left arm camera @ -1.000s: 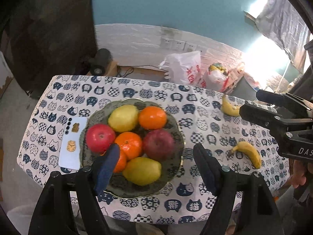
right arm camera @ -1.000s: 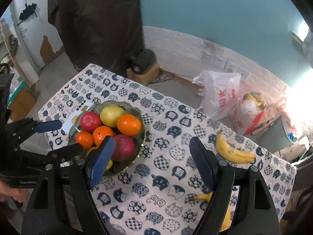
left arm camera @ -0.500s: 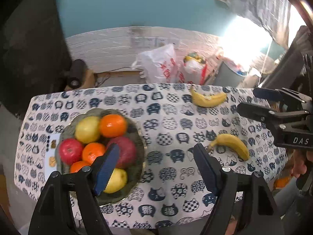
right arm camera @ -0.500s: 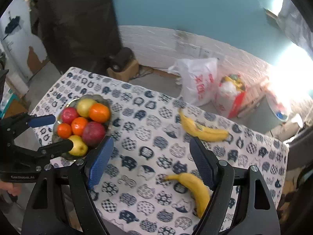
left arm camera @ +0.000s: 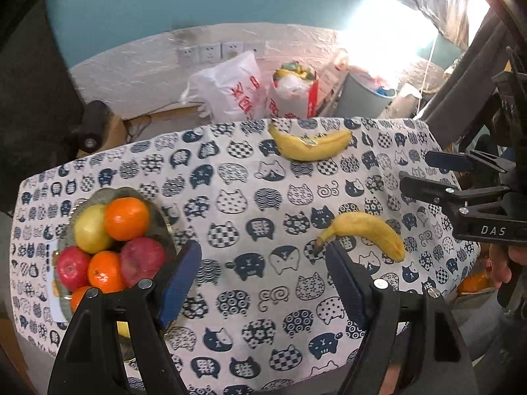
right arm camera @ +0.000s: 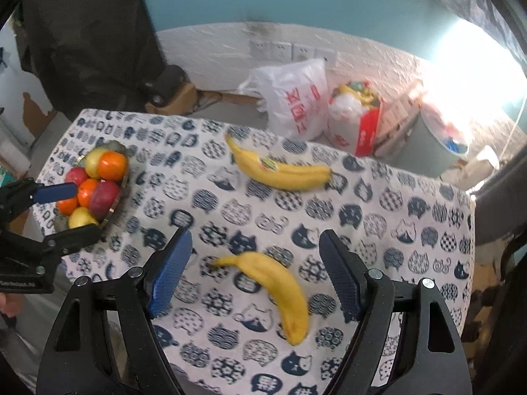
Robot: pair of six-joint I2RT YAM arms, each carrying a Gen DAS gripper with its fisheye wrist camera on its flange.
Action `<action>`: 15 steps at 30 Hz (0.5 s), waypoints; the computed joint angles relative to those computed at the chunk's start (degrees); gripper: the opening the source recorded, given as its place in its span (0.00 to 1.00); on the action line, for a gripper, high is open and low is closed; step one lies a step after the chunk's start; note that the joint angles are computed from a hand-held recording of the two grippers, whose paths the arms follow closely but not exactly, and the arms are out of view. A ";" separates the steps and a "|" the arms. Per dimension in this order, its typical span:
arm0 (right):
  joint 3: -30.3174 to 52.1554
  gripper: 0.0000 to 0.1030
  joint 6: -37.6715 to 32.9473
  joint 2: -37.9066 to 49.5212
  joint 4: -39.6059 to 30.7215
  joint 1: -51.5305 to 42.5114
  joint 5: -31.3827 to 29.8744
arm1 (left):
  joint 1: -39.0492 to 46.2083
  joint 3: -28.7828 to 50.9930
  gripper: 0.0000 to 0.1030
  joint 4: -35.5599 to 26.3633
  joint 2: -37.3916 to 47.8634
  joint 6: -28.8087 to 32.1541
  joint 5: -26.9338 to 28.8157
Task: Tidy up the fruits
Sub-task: 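Move both tools back toward the two loose bananas, then close the right tool on a banana while the left tool grasps the stickered banana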
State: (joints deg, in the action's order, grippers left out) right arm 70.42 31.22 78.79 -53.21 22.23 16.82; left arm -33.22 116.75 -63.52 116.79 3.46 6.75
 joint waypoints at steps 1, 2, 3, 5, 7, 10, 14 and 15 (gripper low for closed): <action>-1.27 0.77 -0.24 -0.55 0.56 -0.91 -0.86 | -0.32 0.27 0.77 -0.03 0.61 -0.02 -0.17; -2.15 0.77 -0.40 -0.88 0.98 -1.51 -1.41 | -0.67 0.57 0.77 -0.07 1.29 -0.15 -0.51; -3.14 0.77 -0.56 -1.23 1.42 -2.07 -1.85 | -0.89 0.77 0.77 -0.08 1.79 -0.25 -0.65; -4.72 0.77 -1.02 -1.61 2.08 -3.18 -2.57 | -1.26 1.23 0.77 -0.07 2.83 -0.52 -0.62; -6.13 0.77 -1.74 -1.78 2.79 -4.10 -3.29 | -1.64 1.88 0.77 -0.32 3.90 -0.71 -0.74; -8.58 0.77 -2.96 -1.48 4.17 -5.57 -4.81 | -2.27 3.32 0.77 -0.61 5.93 -0.76 -1.15; -11.39 0.77 -5.06 0.26 6.40 -6.85 -6.77 | -3.11 5.97 0.77 -1.77 8.98 -0.46 -2.01; -12.00 0.77 -5.54 0.91 6.96 -6.93 -7.03 | -3.30 6.64 0.77 -2.11 9.80 -0.36 -2.06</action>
State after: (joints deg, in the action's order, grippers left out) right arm 58.42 25.68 79.70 -46.25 15.30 9.78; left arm -36.51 123.39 -65.63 126.59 3.10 4.69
